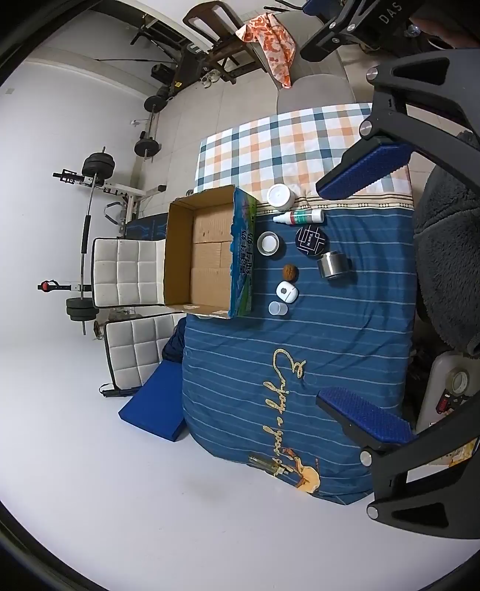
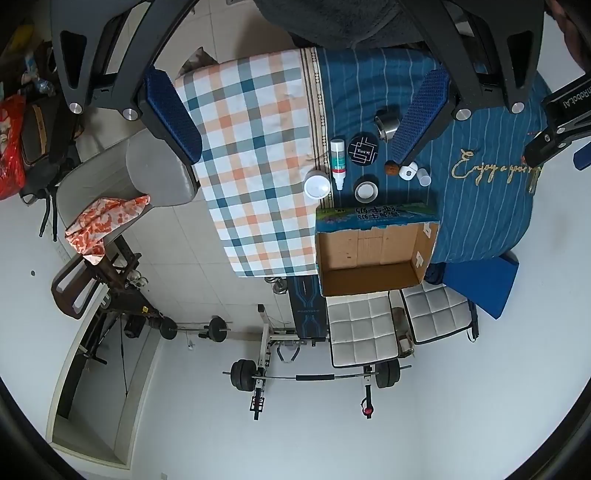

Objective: Organize rigid objects

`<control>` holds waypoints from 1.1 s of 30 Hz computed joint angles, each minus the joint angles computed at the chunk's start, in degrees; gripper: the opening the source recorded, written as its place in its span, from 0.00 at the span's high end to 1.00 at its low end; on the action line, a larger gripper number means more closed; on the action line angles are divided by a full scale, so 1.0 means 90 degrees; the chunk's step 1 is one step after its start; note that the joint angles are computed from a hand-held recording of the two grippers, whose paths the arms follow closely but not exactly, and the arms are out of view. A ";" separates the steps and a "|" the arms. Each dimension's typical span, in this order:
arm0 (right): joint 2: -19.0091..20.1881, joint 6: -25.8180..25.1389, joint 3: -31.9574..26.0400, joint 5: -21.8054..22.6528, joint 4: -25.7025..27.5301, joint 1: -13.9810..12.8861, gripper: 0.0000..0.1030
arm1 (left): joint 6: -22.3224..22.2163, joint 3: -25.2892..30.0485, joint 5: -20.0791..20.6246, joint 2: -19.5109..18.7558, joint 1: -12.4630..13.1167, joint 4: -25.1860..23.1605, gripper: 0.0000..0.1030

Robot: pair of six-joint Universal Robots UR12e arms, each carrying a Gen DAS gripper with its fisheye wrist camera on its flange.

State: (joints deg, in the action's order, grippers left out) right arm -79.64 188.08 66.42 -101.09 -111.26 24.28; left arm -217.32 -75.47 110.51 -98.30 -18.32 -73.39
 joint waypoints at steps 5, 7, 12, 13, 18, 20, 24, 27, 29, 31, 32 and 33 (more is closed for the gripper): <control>-0.0017 -0.0004 0.0029 -0.0026 -0.0035 0.0010 0.00 | 0.0004 0.0003 -0.0006 0.0007 0.0001 0.0015 0.00; 0.0011 -0.0012 -0.0027 -0.0031 -0.0011 0.0008 0.00 | 0.0002 0.0001 -0.0017 0.0013 0.0005 0.0021 0.00; 0.0013 -0.0009 -0.0014 -0.0025 -0.0023 0.0012 0.00 | -0.0016 0.0032 -0.0011 0.0006 -0.0005 0.0004 0.00; 0.0006 -0.0004 0.0005 -0.0044 -0.0041 0.0019 0.00 | -0.0018 0.0037 -0.0012 0.0004 -0.0006 0.0000 0.00; -0.0011 -0.0010 0.0048 -0.0033 -0.0069 0.0010 0.00 | 0.0001 0.0057 -0.0008 -0.0023 -0.0028 -0.0003 0.00; -0.0015 -0.0006 0.0067 -0.0058 -0.0088 0.0014 0.00 | 0.0000 0.0061 -0.0034 -0.0030 -0.0027 0.0016 0.00; 0.0041 -0.0034 -0.0081 -0.0047 -0.0003 -0.0008 0.00 | -0.0019 0.0094 -0.0008 -0.0062 -0.0051 0.0003 0.00; 0.0048 -0.0015 -0.0101 -0.0016 0.0010 -0.0019 0.00 | -0.0006 0.0084 -0.0005 -0.0050 -0.0040 0.0016 0.00; 0.0084 -0.0031 -0.0168 -0.0022 0.0050 -0.0022 0.00 | -0.0007 0.0096 0.0010 -0.0066 -0.0047 0.0025 0.00; 0.0075 -0.0052 -0.0153 -0.0008 0.0034 -0.0024 0.00 | -0.0016 0.0100 0.0002 -0.0069 -0.0047 0.0023 0.00; 0.0048 -0.0044 -0.0091 -0.0020 -0.0012 -0.0021 0.00 | -0.0005 0.0102 -0.0004 -0.0067 -0.0044 0.0018 0.00; 0.0070 -0.0061 -0.0136 -0.0006 0.0021 -0.0026 0.00 | -0.0007 0.0120 -0.0002 -0.0082 -0.0048 0.0009 0.00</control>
State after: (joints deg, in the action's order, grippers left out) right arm -79.01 187.54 65.20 -101.14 -111.08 24.04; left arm -217.38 -74.39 110.49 -99.04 -18.75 -73.31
